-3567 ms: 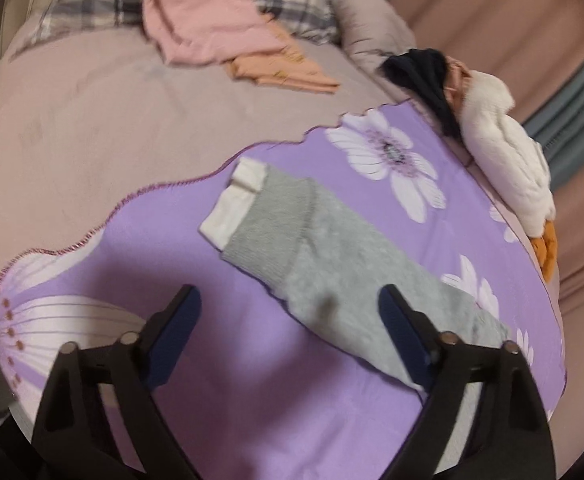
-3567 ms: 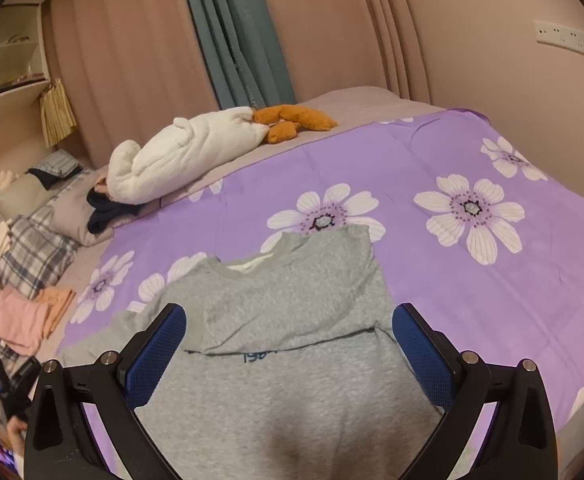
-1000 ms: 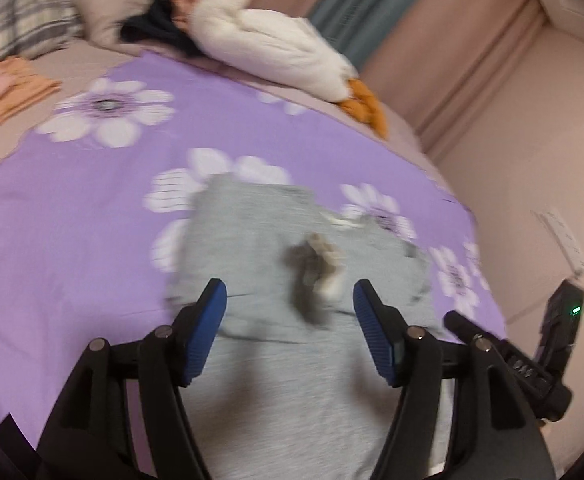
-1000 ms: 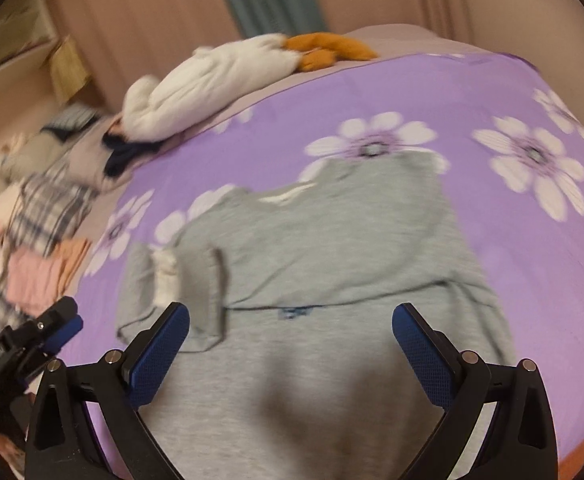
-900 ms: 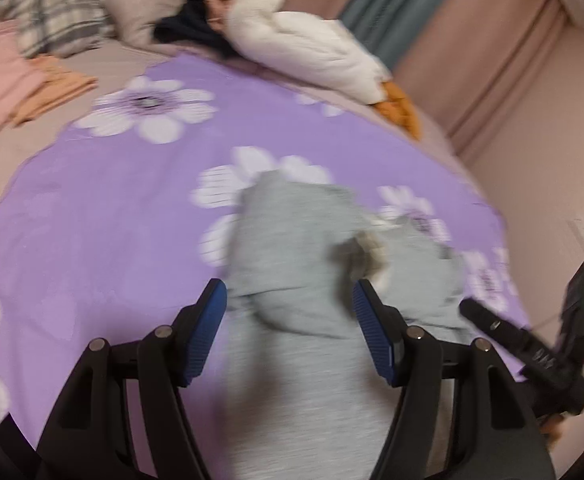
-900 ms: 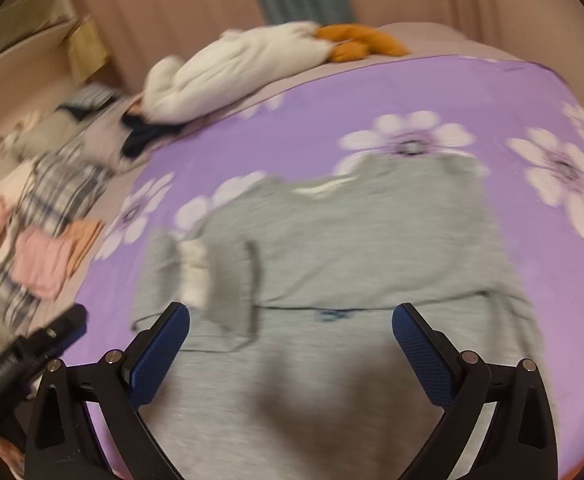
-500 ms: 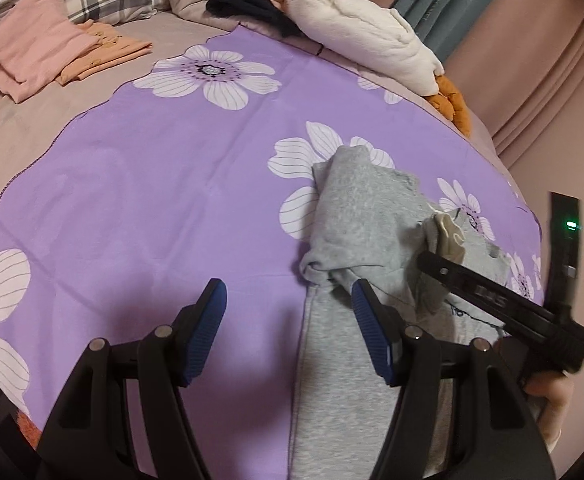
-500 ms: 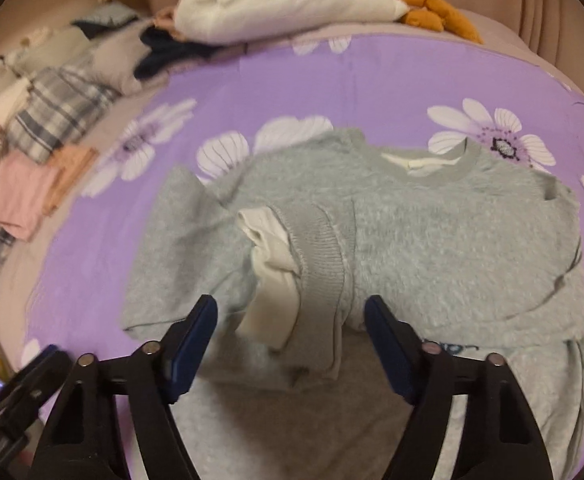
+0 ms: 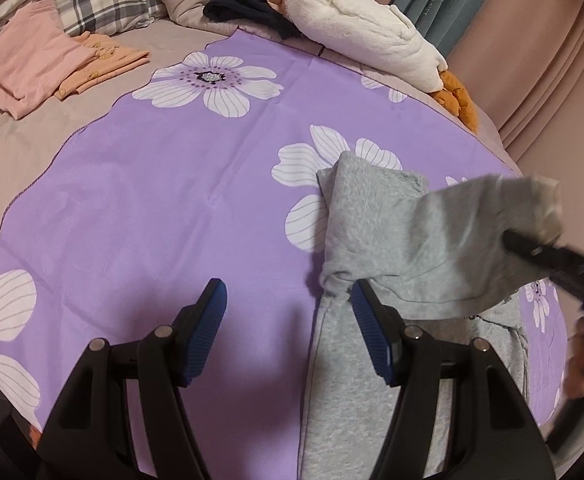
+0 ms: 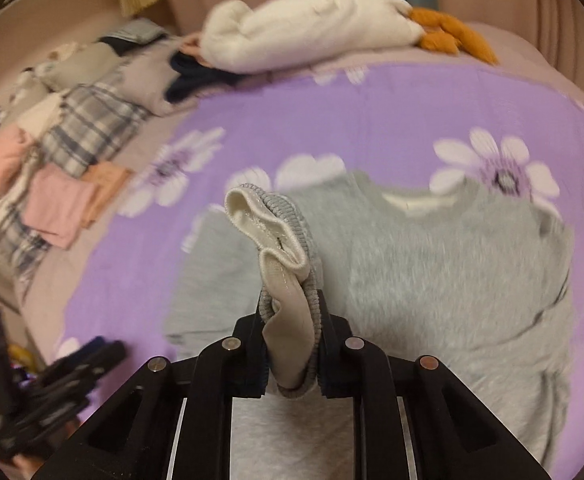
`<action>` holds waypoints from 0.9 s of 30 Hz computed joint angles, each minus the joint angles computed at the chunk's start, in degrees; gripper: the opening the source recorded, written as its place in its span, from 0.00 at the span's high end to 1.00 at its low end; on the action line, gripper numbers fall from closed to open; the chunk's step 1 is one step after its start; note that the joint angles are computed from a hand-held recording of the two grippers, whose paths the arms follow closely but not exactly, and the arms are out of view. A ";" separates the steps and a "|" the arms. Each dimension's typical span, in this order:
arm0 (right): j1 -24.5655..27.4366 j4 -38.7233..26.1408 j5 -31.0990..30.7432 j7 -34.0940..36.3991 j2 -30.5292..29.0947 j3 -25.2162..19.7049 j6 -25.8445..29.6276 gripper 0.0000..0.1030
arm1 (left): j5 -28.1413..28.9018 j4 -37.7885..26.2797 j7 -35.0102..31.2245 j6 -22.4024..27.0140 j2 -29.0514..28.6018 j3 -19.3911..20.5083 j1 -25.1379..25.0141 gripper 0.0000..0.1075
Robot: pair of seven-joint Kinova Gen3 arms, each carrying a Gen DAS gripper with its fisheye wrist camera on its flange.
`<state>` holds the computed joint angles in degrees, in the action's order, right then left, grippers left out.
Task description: Fold small clothes
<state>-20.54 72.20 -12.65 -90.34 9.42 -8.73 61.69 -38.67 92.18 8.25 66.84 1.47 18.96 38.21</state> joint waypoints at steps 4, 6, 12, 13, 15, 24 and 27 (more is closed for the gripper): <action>2.57 -7.74 -5.06 2.33 2.75 0.22 6.12 0.81 | -0.09 -1.21 -1.96 0.53 0.37 -0.56 -0.59 0.40; 2.64 -10.72 -4.93 1.51 4.05 0.52 7.75 0.81 | 0.17 -1.91 -3.27 0.63 0.57 -0.99 -0.98 0.41; 4.09 -17.83 -4.98 -0.46 6.29 1.21 12.47 0.81 | 1.46 -3.63 -7.34 -1.46 1.58 -2.52 -2.72 0.47; 4.12 -17.99 -4.41 -0.58 6.17 1.38 12.38 0.81 | 1.89 -3.69 -8.11 -2.67 1.81 -2.91 -3.09 0.49; 3.53 -17.34 -1.88 -1.14 5.54 1.96 11.38 0.81 | 3.46 -3.93 -10.42 -5.26 2.38 -3.69 -3.94 0.54; 4.64 -16.75 2.23 -3.87 7.64 3.24 12.24 0.81 | 9.42 -10.87 -20.74 -8.01 10.32 -7.34 -3.37 0.67; 5.89 -15.37 1.98 -4.42 7.75 3.50 11.72 0.81 | 11.30 -13.55 -24.05 -6.83 13.37 -8.74 -2.61 0.67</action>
<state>-14.65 56.83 -10.67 -94.76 17.17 -5.23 73.41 -27.36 78.63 -15.80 60.01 14.83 10.22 35.60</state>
